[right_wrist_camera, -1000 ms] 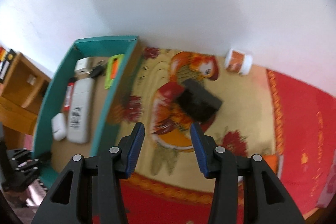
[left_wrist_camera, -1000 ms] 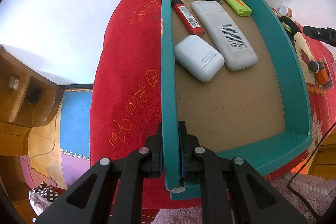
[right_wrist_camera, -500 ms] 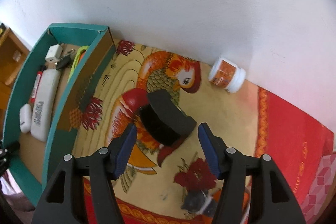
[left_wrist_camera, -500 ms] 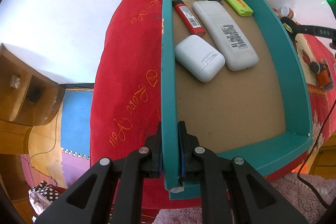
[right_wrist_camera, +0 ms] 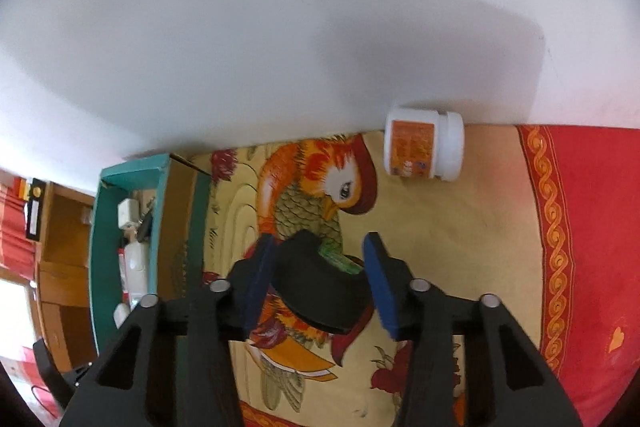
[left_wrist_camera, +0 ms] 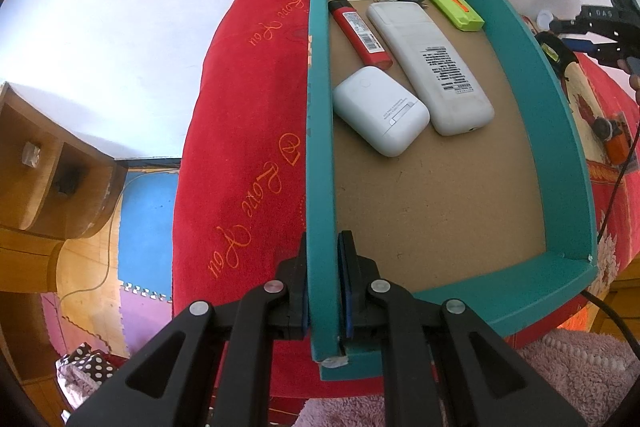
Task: Organize objects
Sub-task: 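Move the right gripper to the black stapler on the bedspread, then grasp the black stapler with the right gripper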
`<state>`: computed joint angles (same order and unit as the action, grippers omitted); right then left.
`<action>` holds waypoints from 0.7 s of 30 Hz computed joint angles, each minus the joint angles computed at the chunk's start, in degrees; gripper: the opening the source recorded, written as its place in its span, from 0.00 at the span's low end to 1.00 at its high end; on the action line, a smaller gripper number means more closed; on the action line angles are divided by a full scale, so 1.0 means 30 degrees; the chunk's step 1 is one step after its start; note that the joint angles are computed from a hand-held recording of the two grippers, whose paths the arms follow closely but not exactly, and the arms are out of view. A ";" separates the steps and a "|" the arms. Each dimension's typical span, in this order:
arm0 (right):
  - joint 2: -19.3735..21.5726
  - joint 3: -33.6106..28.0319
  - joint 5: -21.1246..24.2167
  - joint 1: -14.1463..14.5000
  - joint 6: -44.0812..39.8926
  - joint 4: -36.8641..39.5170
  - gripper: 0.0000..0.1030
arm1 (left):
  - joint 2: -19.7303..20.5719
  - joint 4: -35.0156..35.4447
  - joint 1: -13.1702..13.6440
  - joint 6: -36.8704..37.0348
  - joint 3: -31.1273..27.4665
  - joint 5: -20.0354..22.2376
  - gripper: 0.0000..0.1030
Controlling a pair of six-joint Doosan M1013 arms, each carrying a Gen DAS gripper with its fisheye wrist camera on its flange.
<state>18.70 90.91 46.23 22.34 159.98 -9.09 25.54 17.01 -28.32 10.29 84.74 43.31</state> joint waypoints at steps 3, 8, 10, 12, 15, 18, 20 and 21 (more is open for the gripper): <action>0.0107 -0.0299 0.0377 0.0168 -0.0939 0.0212 0.35 | 0.0011 0.0003 0.0003 -0.0021 -0.0011 -0.0005 0.09; 0.0666 -0.1515 0.2830 0.1214 -0.2446 -0.1079 0.34 | 0.0023 0.0018 0.0004 -0.0057 -0.0024 -0.0002 0.09; 0.0899 -0.1894 0.3761 0.1698 -0.2948 -0.1675 0.34 | 0.0033 0.0024 0.0012 -0.0053 -0.0039 0.0013 0.09; 0.1042 -0.2088 0.4416 0.2122 -0.3316 -0.2033 0.34 | -0.0003 0.0041 0.0004 -0.0050 0.0002 -0.0007 0.09; 0.1183 -0.2128 0.4712 0.2498 -0.3754 -0.2052 0.34 | -0.0039 0.0045 0.0009 0.0004 0.0057 -0.0026 0.09; 0.1366 -0.2181 0.4793 0.2699 -0.3727 -0.2182 0.34 | -0.0079 0.0056 0.0049 0.0080 0.0179 -0.0109 0.09; 0.1331 -0.2082 0.4477 0.2725 -0.3670 -0.2107 0.34 | -0.0090 0.0070 0.0038 0.0111 0.0177 -0.0099 0.09; 0.1416 -0.2207 0.4538 0.2783 -0.3592 -0.2241 0.34 | -0.0073 0.0081 0.0034 0.0119 0.0157 -0.0094 0.09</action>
